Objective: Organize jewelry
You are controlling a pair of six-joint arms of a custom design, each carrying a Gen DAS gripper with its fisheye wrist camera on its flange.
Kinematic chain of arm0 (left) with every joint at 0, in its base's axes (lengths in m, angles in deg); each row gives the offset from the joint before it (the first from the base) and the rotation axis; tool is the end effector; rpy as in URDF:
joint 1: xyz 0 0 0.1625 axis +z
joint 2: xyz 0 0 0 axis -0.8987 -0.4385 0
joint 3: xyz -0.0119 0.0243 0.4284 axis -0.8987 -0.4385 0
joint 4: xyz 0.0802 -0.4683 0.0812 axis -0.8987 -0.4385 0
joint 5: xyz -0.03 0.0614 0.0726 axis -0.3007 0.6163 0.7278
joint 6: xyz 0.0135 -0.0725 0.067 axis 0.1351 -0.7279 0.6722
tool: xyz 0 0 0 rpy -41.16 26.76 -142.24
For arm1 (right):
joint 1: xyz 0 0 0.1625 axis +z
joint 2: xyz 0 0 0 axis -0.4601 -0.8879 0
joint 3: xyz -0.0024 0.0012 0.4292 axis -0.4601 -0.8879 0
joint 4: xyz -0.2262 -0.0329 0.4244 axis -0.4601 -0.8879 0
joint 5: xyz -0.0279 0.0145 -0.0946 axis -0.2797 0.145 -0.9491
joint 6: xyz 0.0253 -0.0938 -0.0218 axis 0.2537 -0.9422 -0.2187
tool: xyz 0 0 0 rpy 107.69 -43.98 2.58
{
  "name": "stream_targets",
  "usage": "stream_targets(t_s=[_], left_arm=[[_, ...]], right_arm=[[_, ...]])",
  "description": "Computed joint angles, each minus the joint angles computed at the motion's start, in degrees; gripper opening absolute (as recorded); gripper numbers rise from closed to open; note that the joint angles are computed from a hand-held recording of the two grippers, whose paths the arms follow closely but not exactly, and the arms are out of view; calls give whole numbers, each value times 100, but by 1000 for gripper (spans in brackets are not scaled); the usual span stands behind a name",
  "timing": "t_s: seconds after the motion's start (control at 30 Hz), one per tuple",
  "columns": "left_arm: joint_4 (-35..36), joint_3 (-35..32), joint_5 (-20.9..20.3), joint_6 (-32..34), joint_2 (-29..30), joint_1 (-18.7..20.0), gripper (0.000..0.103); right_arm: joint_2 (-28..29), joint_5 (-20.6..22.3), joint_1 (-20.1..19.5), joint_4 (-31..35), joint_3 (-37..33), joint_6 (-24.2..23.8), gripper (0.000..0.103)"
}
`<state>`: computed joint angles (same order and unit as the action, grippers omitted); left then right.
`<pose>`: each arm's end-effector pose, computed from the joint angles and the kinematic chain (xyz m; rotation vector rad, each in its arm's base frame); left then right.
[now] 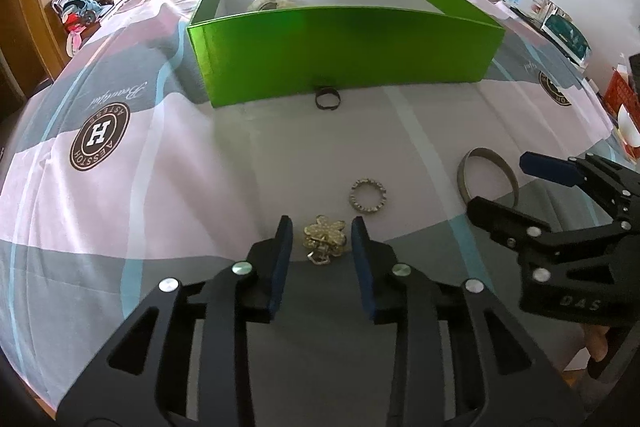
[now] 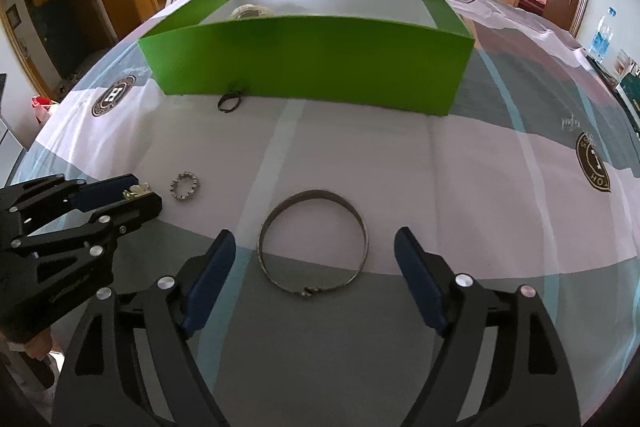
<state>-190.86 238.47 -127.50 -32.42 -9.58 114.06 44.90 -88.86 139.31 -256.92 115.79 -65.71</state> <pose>-0.0426 -0.3607 0.1333 0.6674 2.3939 -0.5335 0.2068 -0.3382 -0.0222 0.3955 -2.3576 0.6366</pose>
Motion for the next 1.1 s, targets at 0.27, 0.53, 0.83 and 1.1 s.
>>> stream_targets(t_s=[0.27,0.53,0.83,1.1], left_arm=[[-1,-2,-26,2,-1,-1,38],[-24,-4,-22,10,18,-3,38],[-236,0,95,44,99,22,21],[-290,-5,231,-55,139,16,21]], right_arm=[[-63,-11,-73,-358,27,-120,57],[-1,-147,-221,-267,-73,-175,38],[41,-104,-147,-278,-38,-214,8],[87,-226,-27,-177,-35,-43,8]])
